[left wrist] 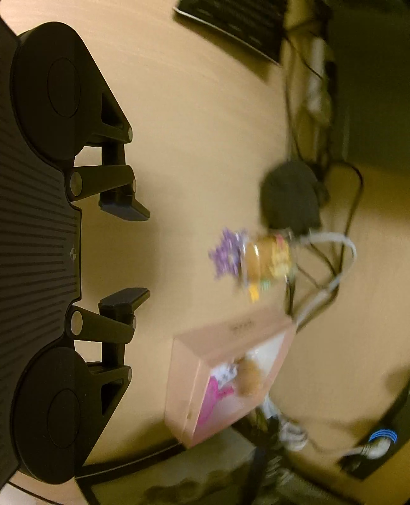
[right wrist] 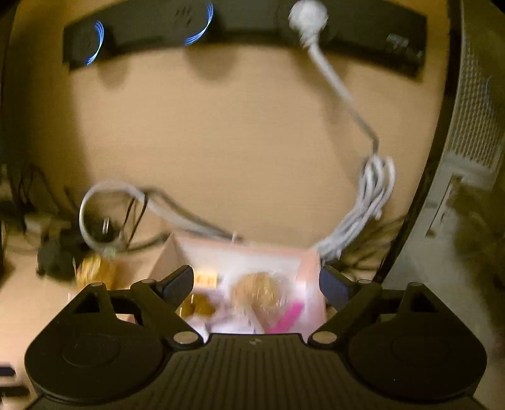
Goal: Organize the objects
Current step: 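Lower the bread packet into the box and open the right tool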
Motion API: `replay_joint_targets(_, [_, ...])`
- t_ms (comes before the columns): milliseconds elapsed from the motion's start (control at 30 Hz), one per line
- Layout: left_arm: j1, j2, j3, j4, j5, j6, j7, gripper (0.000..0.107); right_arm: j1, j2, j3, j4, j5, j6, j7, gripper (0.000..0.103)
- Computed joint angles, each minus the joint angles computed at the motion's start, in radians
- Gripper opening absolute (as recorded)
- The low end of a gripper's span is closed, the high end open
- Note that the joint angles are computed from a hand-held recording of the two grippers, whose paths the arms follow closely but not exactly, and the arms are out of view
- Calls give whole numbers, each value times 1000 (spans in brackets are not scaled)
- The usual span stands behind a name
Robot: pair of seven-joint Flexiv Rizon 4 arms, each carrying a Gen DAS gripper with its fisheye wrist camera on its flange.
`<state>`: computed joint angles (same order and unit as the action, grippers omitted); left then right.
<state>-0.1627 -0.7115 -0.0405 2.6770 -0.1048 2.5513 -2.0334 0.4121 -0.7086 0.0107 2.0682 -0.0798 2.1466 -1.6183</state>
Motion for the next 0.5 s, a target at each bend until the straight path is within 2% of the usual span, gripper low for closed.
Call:
replay_joint_targets(100, [74, -24, -8, -25, 60, 5, -27, 51, 3, 6, 13, 80, 13, 48, -19, 93])
replay_joint_targets(267, [183, -44, -40, -142, 162, -18, -23, 51, 42, 27, 18, 226, 69, 109, -66, 94])
replay_joint_targets(367, [165, -13, -37, -217, 114, -95, 22, 51, 117, 35, -5, 298, 157, 162, -128, 93])
replay_joint_targets(500, [88, -1, -6, -321, -26, -254, 120, 51, 134, 62, 12, 385, 214, 205, -161, 94])
